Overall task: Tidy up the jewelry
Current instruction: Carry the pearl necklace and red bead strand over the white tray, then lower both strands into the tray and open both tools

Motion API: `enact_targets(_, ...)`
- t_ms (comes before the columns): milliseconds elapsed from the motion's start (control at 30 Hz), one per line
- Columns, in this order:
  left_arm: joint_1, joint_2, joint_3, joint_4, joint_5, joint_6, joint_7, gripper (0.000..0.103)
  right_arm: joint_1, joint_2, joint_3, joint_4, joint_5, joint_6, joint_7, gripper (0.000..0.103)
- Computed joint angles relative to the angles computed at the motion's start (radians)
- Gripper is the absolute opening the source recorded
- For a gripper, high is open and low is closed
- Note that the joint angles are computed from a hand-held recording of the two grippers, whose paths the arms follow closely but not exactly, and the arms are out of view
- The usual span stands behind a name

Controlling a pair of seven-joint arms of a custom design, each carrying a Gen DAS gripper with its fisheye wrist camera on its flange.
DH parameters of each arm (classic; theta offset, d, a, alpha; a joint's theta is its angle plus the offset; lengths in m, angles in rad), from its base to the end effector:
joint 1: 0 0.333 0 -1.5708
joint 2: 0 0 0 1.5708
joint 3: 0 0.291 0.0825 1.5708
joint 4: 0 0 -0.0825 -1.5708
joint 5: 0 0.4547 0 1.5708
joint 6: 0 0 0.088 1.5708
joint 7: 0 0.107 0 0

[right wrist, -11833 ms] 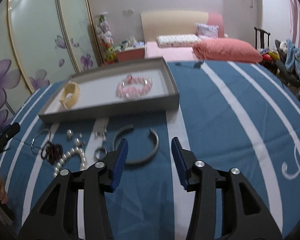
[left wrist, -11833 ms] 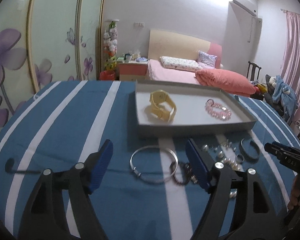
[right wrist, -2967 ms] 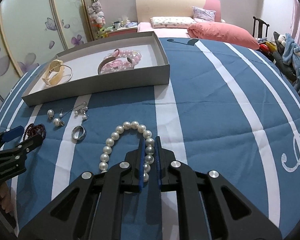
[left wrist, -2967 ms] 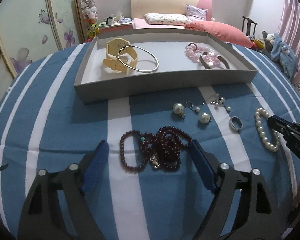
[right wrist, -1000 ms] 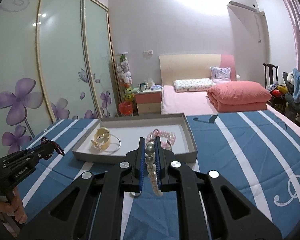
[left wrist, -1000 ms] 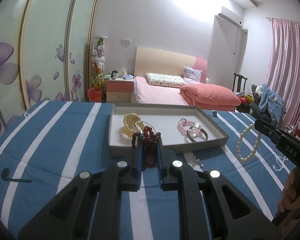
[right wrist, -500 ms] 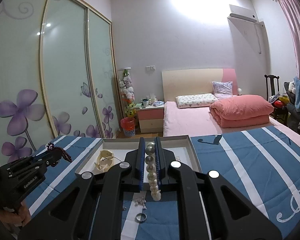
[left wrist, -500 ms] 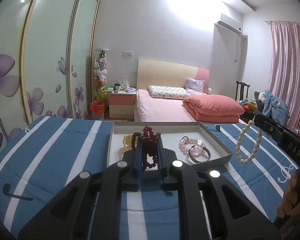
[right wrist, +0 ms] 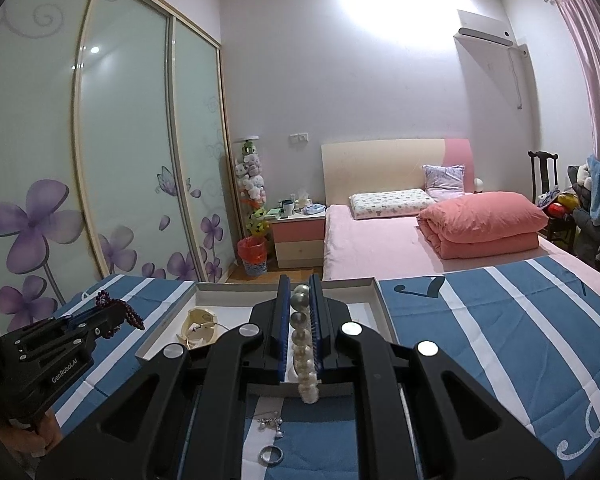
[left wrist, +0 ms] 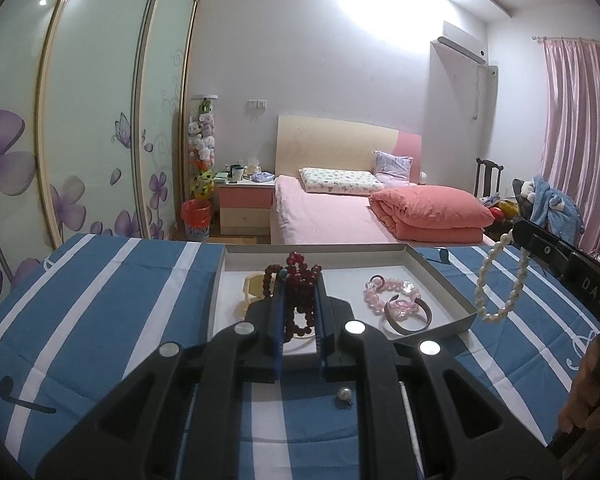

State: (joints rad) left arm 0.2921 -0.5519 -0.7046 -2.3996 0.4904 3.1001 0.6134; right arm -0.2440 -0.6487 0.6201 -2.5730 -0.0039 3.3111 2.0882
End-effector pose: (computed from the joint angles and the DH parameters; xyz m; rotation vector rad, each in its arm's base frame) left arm 0.4662 -0.2831 0.5340 -1.4667 1.5882 -1.1381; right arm 0.4505 0.2079 0.5415 -1.3824 1.3394 -0.8675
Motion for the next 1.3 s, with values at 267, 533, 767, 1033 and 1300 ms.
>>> enact_targets(267,0.054,0.049,-0.049,0.061,0.041,-0.021,-0.035,0.013,-0.029,0.029,0.016,0.025,-0.004,0.012,-0.02,0.01)
enact_targets(533,0.13,0.111,-0.098,0.13,0.145,-0.027,-0.115,0.013,-0.106,0.105,0.077,0.09,0.015,0.022,-0.064,0.01)
enact_targets(767,0.162,0.169,-0.118,0.18,0.26,-0.037,-0.198,0.013,-0.211,0.152,0.172,0.151,0.026,0.018,-0.078,0.01)
enact_targets(1033,0.19,0.271,-0.147,0.264,0.419,-0.07,-0.3,0.013,-0.307,0.213,0.259,0.214,0.028,0.018,-0.088,0.01)
enact_targets(1300,0.148,0.399,-0.116,0.344,0.57,-0.116,-0.365,0.014,-0.373,0.269,0.319,0.261,0.005,0.01,-0.091,0.011)
